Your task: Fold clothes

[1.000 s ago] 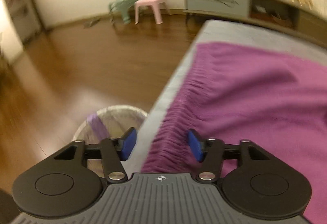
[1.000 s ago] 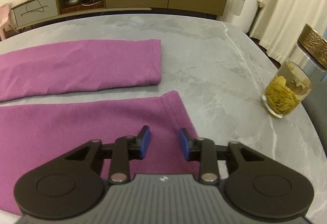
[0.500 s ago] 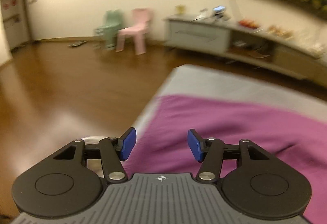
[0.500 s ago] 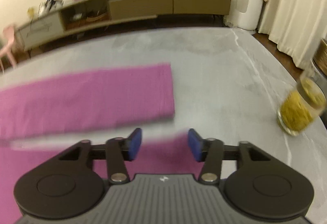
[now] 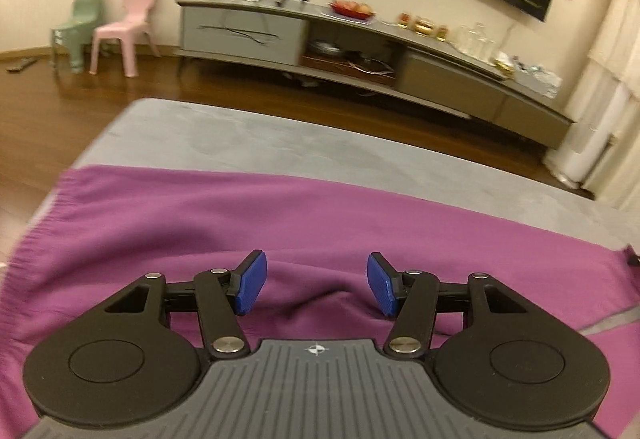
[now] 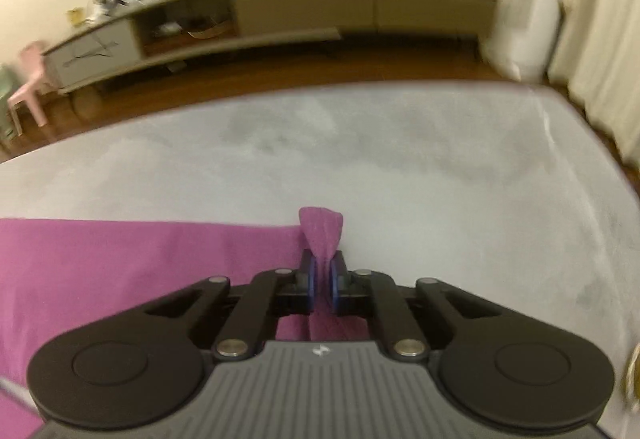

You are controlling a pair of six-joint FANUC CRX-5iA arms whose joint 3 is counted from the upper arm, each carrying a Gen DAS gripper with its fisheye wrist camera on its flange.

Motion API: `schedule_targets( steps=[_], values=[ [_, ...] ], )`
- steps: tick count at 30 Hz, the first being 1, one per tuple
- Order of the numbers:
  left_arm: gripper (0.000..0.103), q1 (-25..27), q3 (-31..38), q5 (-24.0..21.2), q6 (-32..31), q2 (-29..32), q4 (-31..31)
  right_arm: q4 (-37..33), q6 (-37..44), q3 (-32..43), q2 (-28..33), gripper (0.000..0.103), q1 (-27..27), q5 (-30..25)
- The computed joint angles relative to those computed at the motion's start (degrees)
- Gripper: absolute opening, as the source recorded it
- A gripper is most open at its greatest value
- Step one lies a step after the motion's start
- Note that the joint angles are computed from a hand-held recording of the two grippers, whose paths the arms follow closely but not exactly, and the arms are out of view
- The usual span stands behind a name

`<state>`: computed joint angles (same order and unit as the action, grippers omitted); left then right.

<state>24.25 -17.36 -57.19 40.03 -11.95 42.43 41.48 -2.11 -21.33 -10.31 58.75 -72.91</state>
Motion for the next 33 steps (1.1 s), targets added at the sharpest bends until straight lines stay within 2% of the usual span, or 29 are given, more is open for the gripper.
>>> schedule_targets(
  steps=[2, 4, 6, 8, 11, 13, 15, 18, 21, 27, 30, 33],
  values=[
    [0.059, -0.79, -0.52, -0.52, 0.02, 0.46, 1.07, 5.73, -1.89, -2.25, -2.75, 0.007, 4.48, 0.92],
    [0.059, -0.61, -1.37, -2.53, 0.39, 0.04, 2.5, 12.72, -1.41, -4.92, -6.48, 0.007, 12.19, 0.98],
    [0.059, -0.58, -1.98, -5.67, 2.2, 0.19, 4.71, 15.34, 5.85, -4.54, -7.82, 0.007, 21.41, -3.94],
    [0.059, -2.46, -2.79, -6.79, 4.14, 0.69, 6.26, 13.23, 12.35, -2.15, -5.83, 0.007, 29.25, -14.07],
    [0.06, -6.09, -4.14, -6.94, 6.71, 1.31, 7.77, 8.45, 9.76, -2.84, -5.23, 0.007, 37.81, -21.56],
    [0.06, -8.6, -4.95, -5.79, 8.89, 1.19, 6.85, 6.78, 3.19, -4.6, -5.49, 0.007, 41.44, -22.61],
    [0.062, -10.56, -5.6, -5.0, 11.9, 1.53, 6.38, 6.27, -0.6, -5.88, -5.09, 0.007, 43.57, -22.05],
    [0.068, -11.93, -6.47, -2.93, 16.41, 2.08, 7.15, 5.03, 3.43, -4.7, -2.93, 0.008, 43.2, -22.14],
    [0.07, -13.08, -6.81, -1.06, 21.01, 2.34, 5.49, 4.75, 4.38, -4.09, -2.0, 0.008, 42.5, -21.77],
    [0.07, -14.57, -8.98, 0.87, 22.0, 4.84, 10.94, 5.03, 1.69, -6.1, -4.14, 0.009, 43.57, -21.66],
    [0.07, -15.45, -9.77, -1.03, 20.96, 5.37, 14.92, 6.39, 0.42, -6.47, -4.24, 0.009, 44.17, -23.02],
    [0.07, -16.77, -11.12, -4.98, 20.48, 5.77, 17.52, 7.77, -1.67, -7.05, -4.7, 0.009, 44.81, -24.42]
  ],
)
